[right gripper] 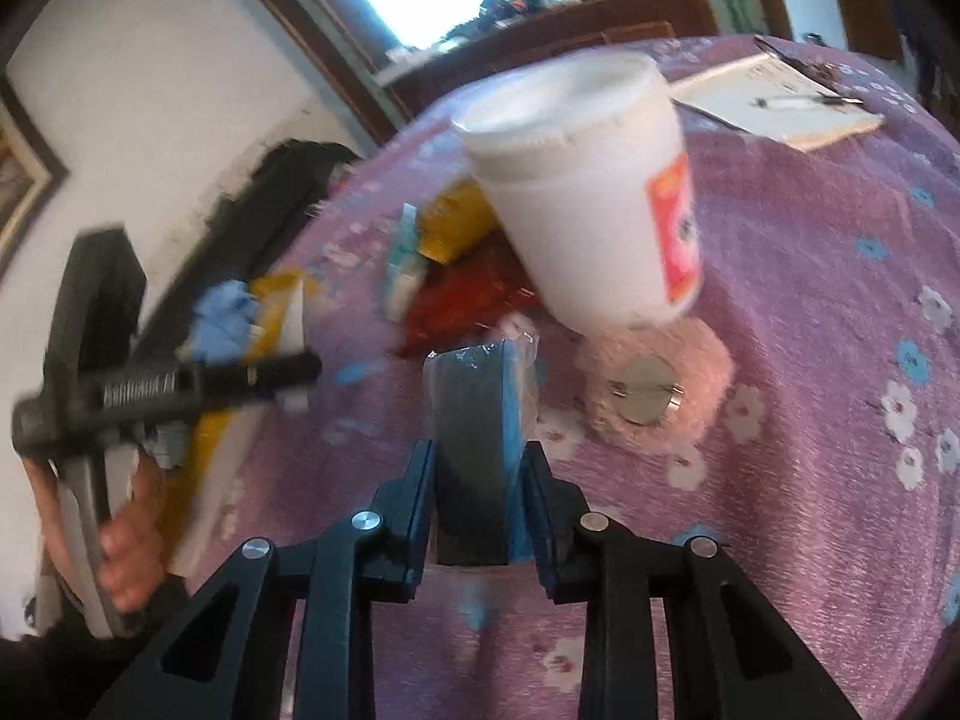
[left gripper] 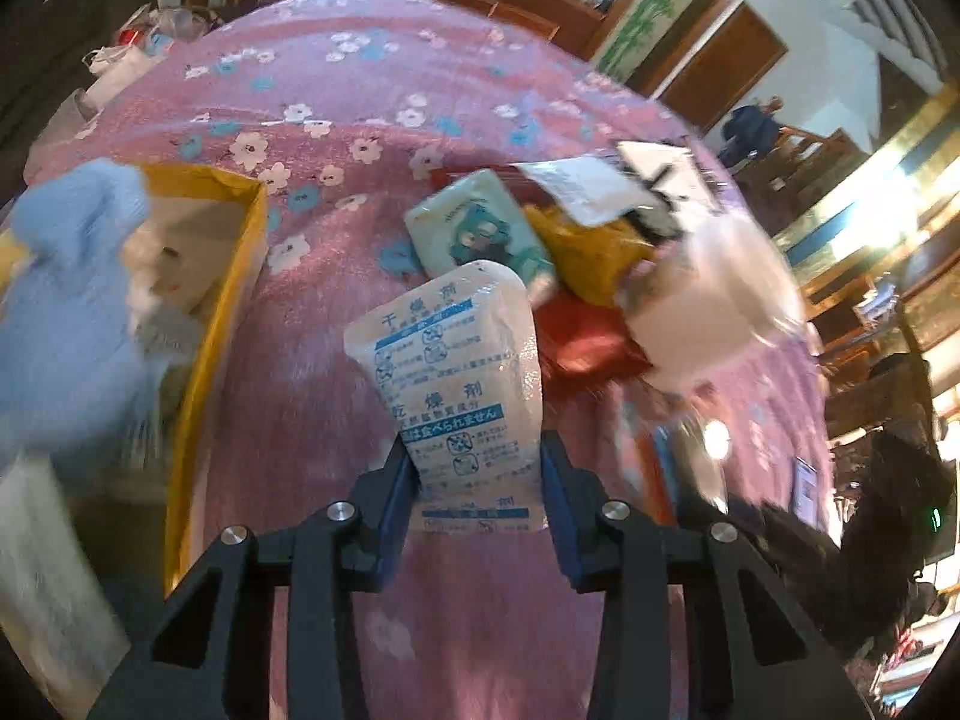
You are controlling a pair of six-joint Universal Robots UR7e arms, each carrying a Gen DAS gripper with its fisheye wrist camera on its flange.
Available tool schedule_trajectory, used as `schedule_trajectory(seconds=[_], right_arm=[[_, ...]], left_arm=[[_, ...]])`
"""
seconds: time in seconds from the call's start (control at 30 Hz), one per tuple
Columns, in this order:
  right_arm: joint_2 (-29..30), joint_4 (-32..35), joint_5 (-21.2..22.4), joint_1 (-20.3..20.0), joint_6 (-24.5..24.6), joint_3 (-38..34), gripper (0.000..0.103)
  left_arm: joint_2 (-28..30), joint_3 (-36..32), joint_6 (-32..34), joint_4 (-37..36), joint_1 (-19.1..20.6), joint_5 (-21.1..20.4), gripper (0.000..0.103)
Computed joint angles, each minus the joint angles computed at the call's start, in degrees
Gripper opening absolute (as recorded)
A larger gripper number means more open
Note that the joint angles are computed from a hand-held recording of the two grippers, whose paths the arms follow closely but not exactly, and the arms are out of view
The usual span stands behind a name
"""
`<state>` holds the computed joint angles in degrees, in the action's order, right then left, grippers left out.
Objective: Organize soft objects
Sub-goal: 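Carry the desiccant packet and dark item into the tray and open both grippers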
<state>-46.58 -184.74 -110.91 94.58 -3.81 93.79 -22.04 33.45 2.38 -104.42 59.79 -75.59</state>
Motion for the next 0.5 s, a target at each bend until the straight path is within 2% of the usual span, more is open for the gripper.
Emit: schedule_trajectory(seconds=[0.1, 0.2, 0.27, 0.37, 0.43, 0.5], right_arm=[[0.29, -2.50, -0.64, 0.57, -1.80, 0.17, 0.031], [1.15, -6.61, -2.67, 1.87, -1.42, 0.43, 0.031], [1.87, -8.79, -1.48, 3.24, -0.39, 0.78, 0.031], [5.10, -10.33, -0.98, 6.55, -1.73, -1.95, 0.031], [7.54, -8.81, 0.93, 7.97, -1.77, -5.43, 0.031], [10.24, -4.51, 4.24, 8.73, -1.46, -10.57, 0.031]], left_arm=[[-6.08, 9.26, 1.45, -4.81, -0.06, -4.81, 0.039], [-11.39, 16.11, 4.16, -8.31, -0.28, -7.00, 0.039], [-14.28, 19.38, 5.39, -10.63, -0.39, -6.56, 0.039], [-18.34, 22.49, 6.20, -13.16, 0.12, -6.03, 0.039], [-20.17, 23.44, 7.09, -15.67, 0.39, -3.40, 0.039], [-21.20, 23.40, 8.01, -17.60, 0.71, -0.74, 0.039]])
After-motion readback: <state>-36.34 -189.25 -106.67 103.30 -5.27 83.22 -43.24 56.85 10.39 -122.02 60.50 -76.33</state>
